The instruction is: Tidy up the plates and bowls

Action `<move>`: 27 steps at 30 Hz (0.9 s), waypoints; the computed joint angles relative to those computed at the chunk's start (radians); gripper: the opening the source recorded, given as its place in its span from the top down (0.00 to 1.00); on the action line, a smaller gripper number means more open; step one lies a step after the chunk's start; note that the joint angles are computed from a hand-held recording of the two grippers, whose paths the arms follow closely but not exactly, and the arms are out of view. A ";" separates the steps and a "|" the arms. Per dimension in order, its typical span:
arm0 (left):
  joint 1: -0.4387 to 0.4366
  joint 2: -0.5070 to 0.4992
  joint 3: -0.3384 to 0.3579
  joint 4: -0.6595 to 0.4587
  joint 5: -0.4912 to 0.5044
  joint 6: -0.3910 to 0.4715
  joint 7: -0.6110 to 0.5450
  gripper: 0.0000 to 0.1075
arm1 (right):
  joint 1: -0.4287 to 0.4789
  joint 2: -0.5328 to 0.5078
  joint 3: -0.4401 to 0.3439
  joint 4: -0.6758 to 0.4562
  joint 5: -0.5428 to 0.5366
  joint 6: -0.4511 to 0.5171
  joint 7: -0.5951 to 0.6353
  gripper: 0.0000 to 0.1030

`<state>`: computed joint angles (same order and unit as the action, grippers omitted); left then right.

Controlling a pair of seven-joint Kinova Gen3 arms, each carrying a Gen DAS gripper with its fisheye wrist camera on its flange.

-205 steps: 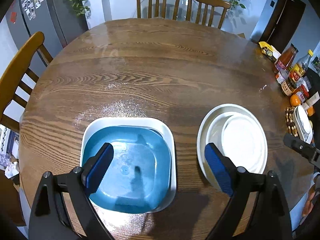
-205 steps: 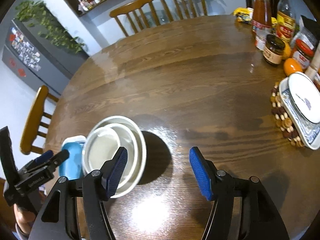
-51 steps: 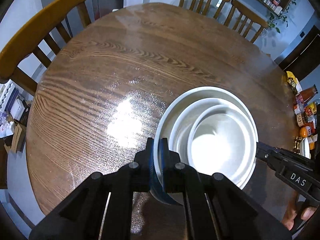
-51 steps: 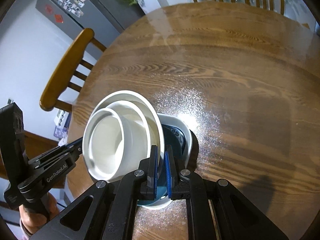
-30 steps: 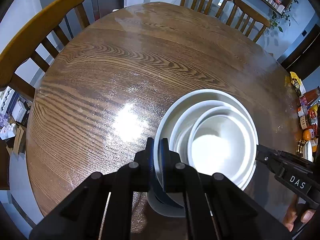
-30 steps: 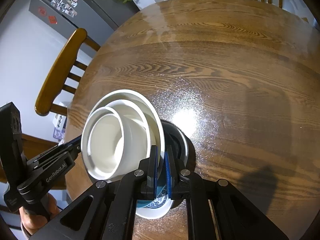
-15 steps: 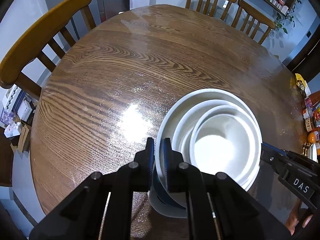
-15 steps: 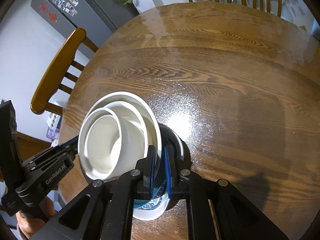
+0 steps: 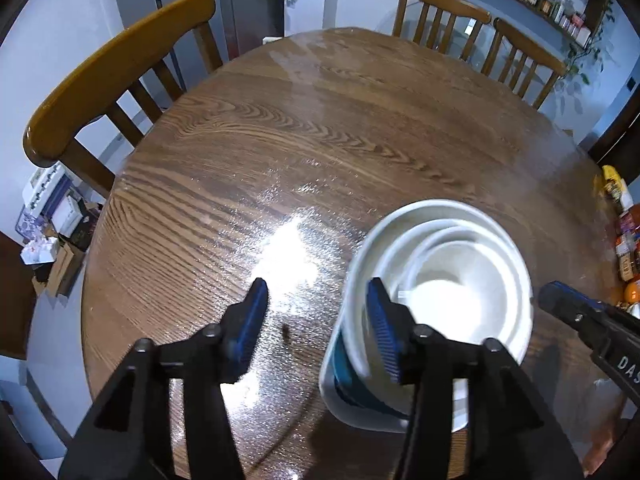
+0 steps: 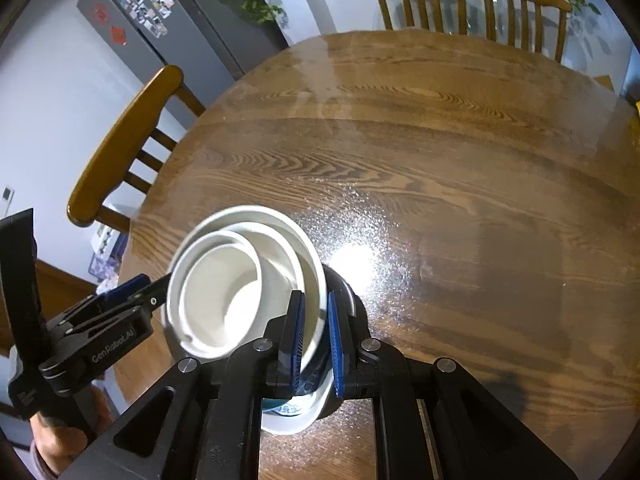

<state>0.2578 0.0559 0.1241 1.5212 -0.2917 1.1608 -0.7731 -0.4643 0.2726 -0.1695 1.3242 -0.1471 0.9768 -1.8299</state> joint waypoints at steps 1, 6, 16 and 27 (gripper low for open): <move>0.002 -0.007 0.001 0.002 -0.005 -0.003 0.006 0.44 | 0.001 -0.007 -0.003 0.005 -0.002 -0.004 0.007 0.90; 0.023 -0.027 0.020 0.000 -0.050 0.007 0.040 0.43 | -0.005 -0.039 -0.008 0.028 0.003 -0.022 0.025 0.90; 0.066 -0.066 0.070 0.000 -0.135 0.030 0.100 0.30 | -0.001 -0.108 -0.020 0.079 -0.010 -0.057 0.083 0.82; 0.116 -0.121 0.138 0.041 -0.237 0.070 0.177 0.05 | -0.010 -0.217 -0.034 0.204 0.032 -0.124 0.135 0.35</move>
<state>0.3742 -0.0649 0.2620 1.5624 -0.5289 1.2305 -0.5960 -0.4748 0.0555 -0.2037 1.5282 -0.1152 0.8533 -1.6952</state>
